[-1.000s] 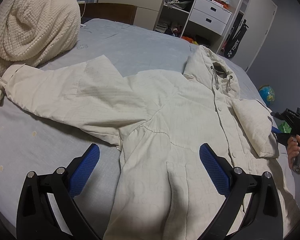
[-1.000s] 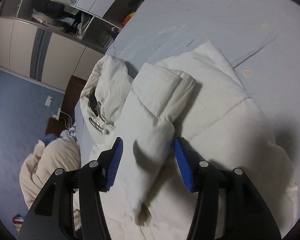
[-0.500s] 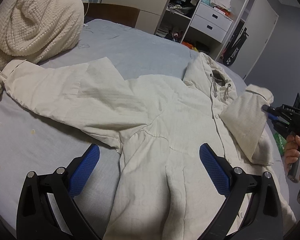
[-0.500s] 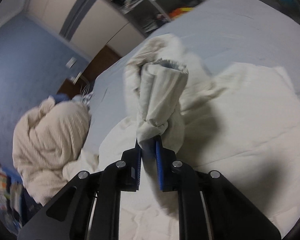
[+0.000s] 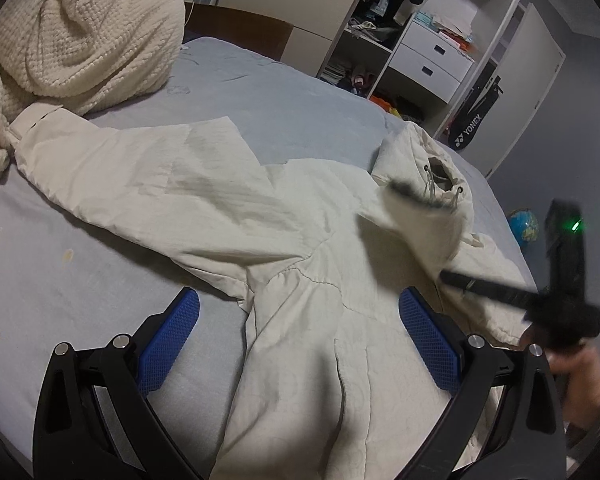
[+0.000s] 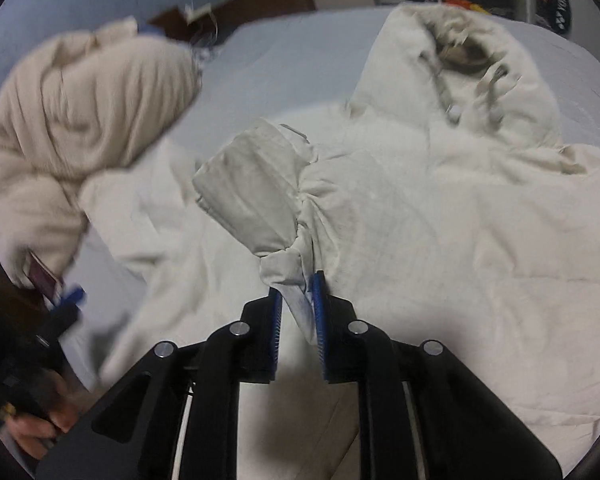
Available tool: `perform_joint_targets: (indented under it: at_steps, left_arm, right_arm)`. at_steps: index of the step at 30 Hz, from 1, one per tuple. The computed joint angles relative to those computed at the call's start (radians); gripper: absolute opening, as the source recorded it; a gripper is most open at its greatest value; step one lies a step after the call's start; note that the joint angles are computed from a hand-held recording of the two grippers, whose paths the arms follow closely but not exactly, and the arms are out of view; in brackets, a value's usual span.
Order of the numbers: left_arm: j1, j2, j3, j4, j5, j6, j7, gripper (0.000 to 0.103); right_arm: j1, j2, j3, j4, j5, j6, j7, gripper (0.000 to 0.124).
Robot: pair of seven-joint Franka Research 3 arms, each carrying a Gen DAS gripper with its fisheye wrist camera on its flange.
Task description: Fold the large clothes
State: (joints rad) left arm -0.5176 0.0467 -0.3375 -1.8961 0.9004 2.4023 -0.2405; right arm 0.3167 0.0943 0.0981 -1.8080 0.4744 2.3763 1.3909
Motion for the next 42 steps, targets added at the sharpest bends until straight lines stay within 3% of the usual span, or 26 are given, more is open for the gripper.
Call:
perform_joint_targets:
  at_steps: [2, 5, 6, 10, 15, 23, 35, 42]
  left_arm:
    - [0.000, 0.000, 0.000, 0.000, -0.001, 0.001, 0.000, 0.096]
    - [0.000, 0.000, 0.000, 0.001, -0.004, 0.000, 0.003, 0.096]
    - [0.000, 0.000, 0.000, 0.000, -0.003, 0.000, 0.002, 0.096]
    - [0.000, 0.002, 0.001, 0.002, -0.007, -0.004, 0.009, 0.096]
    - [0.000, 0.005, 0.001, 0.006, -0.014, -0.010, 0.020, 0.096]
    - [-0.005, 0.014, 0.002, 0.019, -0.027, -0.025, 0.039, 0.096]
    - [-0.012, 0.036, 0.004, 0.049, -0.103, -0.085, 0.087, 0.096]
    - [0.016, -0.006, 0.019, -0.006, -0.193, -0.036, 0.086, 0.096]
  right_arm:
    - [0.000, -0.012, 0.001, -0.022, 0.006, -0.012, -0.010, 0.021]
    - [-0.007, -0.030, 0.003, -0.050, 0.070, -0.040, -0.070, 0.057]
    - [-0.009, -0.049, 0.003, -0.073, 0.104, -0.028, -0.098, 0.061]
    - [-0.018, -0.091, -0.011, -0.116, 0.202, -0.042, -0.162, 0.062]
    - [-0.045, -0.163, -0.045, -0.181, 0.227, -0.069, -0.192, 0.062]
    - [-0.105, -0.291, -0.095, -0.319, 0.145, -0.077, -0.152, 0.062]
    - [-0.258, -0.516, -0.155, -0.529, -0.060, -0.110, -0.047, 0.065]
    - [-0.275, -0.597, -0.169, -0.614, -0.047, -0.087, -0.038, 0.065]
